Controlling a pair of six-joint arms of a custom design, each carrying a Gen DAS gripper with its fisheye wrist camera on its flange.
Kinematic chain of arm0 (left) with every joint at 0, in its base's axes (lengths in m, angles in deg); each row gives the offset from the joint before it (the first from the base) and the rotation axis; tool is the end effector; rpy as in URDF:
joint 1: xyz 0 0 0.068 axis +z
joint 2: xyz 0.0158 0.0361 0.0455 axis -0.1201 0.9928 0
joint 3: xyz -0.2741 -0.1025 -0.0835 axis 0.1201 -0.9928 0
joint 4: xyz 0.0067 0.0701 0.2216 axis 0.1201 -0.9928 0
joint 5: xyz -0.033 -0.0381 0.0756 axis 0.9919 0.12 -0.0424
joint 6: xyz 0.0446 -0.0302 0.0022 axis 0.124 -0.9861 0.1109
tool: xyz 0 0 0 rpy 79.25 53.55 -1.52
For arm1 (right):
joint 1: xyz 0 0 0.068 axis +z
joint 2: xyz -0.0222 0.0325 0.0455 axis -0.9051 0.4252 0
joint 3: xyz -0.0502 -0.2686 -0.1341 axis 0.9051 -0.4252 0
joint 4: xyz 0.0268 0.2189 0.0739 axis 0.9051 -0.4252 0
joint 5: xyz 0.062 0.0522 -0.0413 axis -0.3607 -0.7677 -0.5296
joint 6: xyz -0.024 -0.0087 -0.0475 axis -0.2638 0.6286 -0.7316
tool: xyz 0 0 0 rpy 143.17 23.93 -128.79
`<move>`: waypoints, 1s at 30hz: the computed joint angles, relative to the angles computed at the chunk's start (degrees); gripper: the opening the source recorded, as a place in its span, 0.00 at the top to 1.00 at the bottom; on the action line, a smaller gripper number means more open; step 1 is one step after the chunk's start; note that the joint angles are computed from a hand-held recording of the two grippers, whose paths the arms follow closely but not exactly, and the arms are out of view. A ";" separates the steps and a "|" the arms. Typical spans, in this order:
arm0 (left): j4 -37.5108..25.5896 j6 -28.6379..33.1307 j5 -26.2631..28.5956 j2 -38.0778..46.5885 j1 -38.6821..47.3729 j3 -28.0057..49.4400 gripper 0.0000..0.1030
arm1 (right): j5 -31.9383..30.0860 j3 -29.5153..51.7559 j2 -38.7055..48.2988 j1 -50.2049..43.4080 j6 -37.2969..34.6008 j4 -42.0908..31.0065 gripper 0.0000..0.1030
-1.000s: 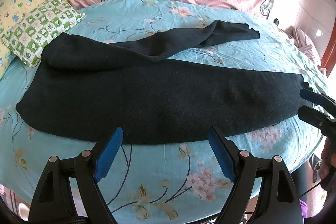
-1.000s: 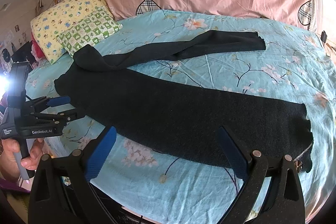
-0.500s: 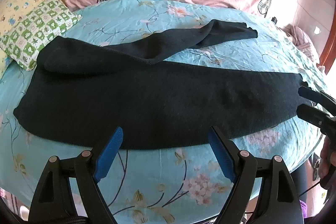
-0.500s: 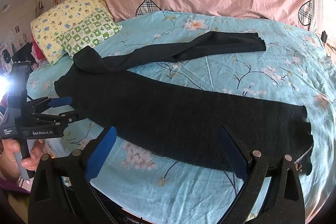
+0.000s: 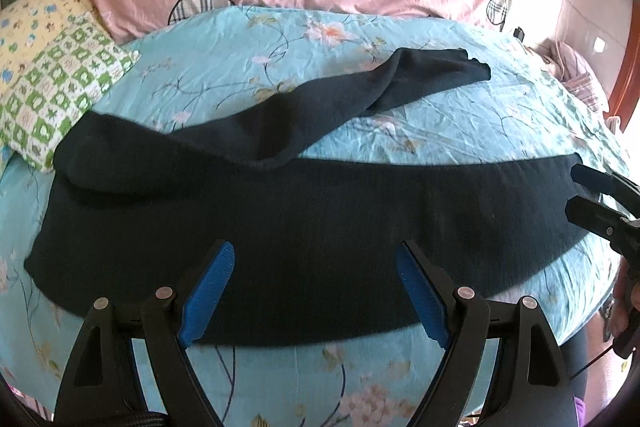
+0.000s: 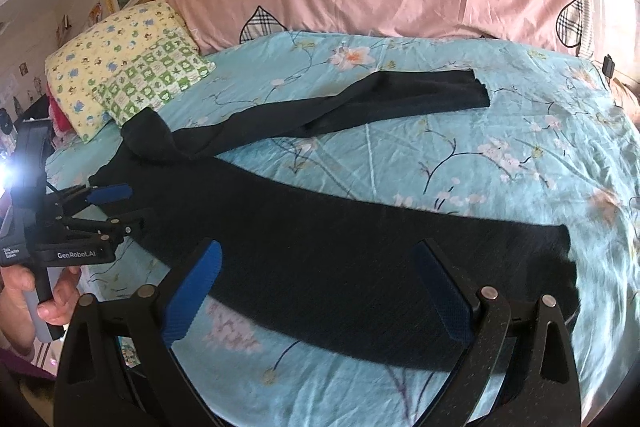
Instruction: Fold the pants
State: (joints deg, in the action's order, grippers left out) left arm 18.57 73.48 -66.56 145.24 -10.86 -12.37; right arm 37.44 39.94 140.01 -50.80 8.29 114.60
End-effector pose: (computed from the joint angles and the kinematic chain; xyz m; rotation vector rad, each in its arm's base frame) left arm 0.3422 -0.0342 0.0492 0.6665 2.3351 -0.2275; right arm 0.2455 0.0569 0.0918 0.2383 2.3175 0.1799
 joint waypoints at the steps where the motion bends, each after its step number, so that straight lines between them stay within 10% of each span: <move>1: -0.50 -0.13 -0.52 -0.05 -0.50 0.70 0.19 | -0.47 0.25 0.04 -0.64 -0.20 -0.19 0.06; 16: -13.29 1.39 -6.12 3.15 -10.07 19.35 0.19 | -10.73 12.64 -0.62 -16.04 -7.40 -13.60 0.06; 30: -35.26 4.83 -10.67 19.03 -16.16 52.60 0.19 | -21.75 39.06 10.00 -29.45 -10.42 -31.42 0.06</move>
